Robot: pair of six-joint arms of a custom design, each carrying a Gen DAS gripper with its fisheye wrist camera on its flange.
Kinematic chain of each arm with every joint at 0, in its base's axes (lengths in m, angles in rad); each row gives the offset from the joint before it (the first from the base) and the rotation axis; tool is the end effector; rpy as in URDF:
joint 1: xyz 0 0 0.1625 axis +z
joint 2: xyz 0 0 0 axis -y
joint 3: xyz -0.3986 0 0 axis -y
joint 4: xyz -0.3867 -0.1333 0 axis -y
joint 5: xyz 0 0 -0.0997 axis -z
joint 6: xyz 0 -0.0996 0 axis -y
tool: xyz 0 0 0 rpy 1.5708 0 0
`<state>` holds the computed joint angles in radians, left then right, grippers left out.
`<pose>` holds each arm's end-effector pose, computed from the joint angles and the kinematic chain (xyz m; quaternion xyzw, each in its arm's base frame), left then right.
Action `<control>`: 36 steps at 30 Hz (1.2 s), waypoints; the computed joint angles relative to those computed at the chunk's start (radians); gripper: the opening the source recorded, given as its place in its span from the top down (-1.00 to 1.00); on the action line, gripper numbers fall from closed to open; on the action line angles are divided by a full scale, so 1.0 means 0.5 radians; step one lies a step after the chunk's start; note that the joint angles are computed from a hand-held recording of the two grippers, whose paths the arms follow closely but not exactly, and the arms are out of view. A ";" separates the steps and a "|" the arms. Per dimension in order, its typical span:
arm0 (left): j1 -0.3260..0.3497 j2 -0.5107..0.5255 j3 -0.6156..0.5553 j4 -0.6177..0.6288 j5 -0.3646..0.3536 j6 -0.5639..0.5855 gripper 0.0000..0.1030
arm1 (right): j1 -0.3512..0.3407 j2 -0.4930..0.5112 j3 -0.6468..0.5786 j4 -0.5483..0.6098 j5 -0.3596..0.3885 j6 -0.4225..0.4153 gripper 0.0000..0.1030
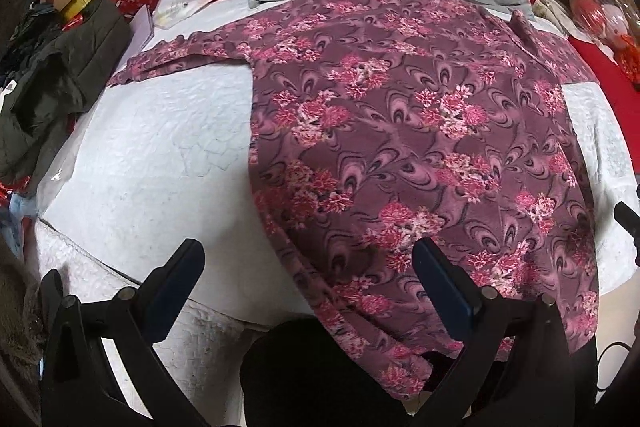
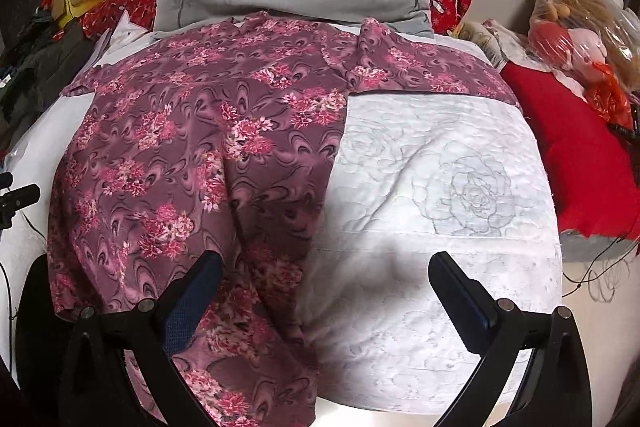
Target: Fold small clothes
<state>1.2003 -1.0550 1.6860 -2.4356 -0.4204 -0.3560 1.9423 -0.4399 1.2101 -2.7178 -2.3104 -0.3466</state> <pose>-0.0138 -0.6547 0.2647 -0.0574 0.8338 -0.2835 0.4703 0.3368 -0.6823 0.0313 0.2585 -0.8813 0.1790 0.3528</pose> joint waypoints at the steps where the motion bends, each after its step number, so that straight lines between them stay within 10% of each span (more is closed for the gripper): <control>1: 0.003 0.001 -0.006 0.016 -0.009 -0.011 -1.00 | -0.002 -0.002 0.002 -0.001 0.004 0.000 -0.98; 36: 0.142 -0.092 0.034 -0.093 -0.187 -0.059 -1.00 | 0.028 0.025 -0.061 0.151 -0.105 0.090 -0.92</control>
